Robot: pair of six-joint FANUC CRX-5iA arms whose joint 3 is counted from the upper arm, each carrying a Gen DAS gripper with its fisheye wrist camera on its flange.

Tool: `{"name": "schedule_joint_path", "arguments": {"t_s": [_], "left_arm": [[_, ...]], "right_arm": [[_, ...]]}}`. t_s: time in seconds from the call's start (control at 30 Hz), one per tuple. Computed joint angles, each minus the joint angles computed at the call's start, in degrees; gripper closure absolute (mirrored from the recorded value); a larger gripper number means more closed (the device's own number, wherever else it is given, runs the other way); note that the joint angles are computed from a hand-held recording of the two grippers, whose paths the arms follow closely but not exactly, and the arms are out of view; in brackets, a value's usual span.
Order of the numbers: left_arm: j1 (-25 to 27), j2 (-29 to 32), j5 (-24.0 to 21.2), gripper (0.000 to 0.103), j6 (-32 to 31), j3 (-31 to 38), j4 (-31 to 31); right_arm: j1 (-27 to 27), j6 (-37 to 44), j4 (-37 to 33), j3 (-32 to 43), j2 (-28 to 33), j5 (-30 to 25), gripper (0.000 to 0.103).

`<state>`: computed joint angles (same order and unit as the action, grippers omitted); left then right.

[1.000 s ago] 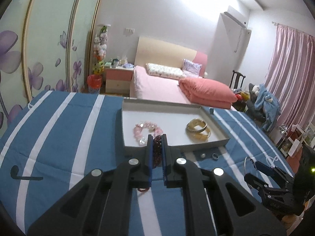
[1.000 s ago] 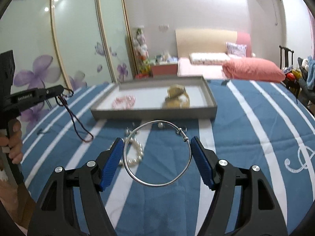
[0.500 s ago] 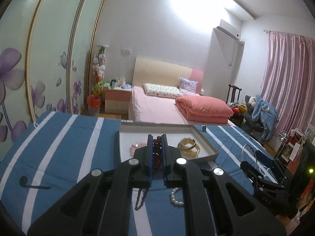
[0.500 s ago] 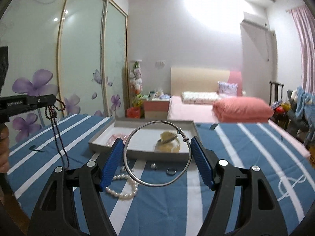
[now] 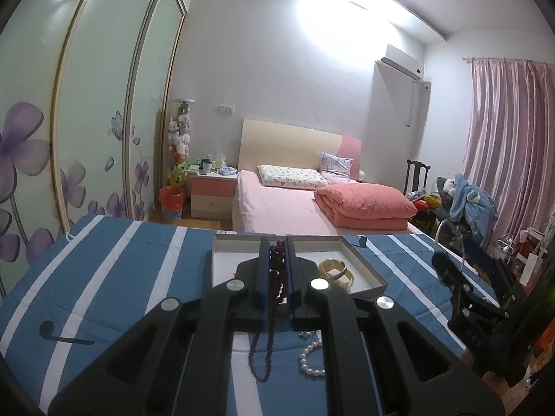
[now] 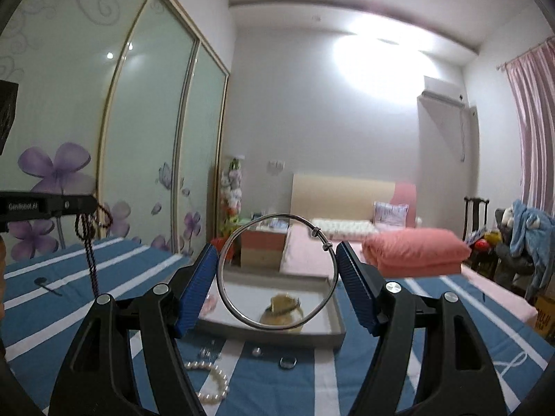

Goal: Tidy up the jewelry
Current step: 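Carry the dark red bracelet and hoop bangle into the grey tray and open both tools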

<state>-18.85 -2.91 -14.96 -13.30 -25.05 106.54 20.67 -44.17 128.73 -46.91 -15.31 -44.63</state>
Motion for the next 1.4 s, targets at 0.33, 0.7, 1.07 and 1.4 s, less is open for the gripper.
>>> {"name": "schedule_joint_path", "arguments": {"t_s": [0.33, 0.7, 1.07, 1.4], "left_arm": [[-6.37, 1.31, 6.99, 0.094, -13.24, 2.73, 15.51], [-7.5, 7.43, 8.41, 0.094, -13.35, 9.44, 16.83], [-3.81, 18.41, 6.54, 0.094, 4.48, 18.69, -1.52], [3.11, 26.46, 0.15, 0.082, 33.27, 25.94, -31.42]], "right_arm": [[-3.51, -4.46, 8.1, 2.15, 3.18, -5.24, 0.033], [-7.78, -7.95, 13.13, 5.65, 7.26, -2.5, 0.033], [-11.28, -7.89, 13.16, 10.04, 11.73, 3.64, 0.032], [-12.43, -0.47, 4.25, 14.5, 15.48, 15.56, 0.032]]}}
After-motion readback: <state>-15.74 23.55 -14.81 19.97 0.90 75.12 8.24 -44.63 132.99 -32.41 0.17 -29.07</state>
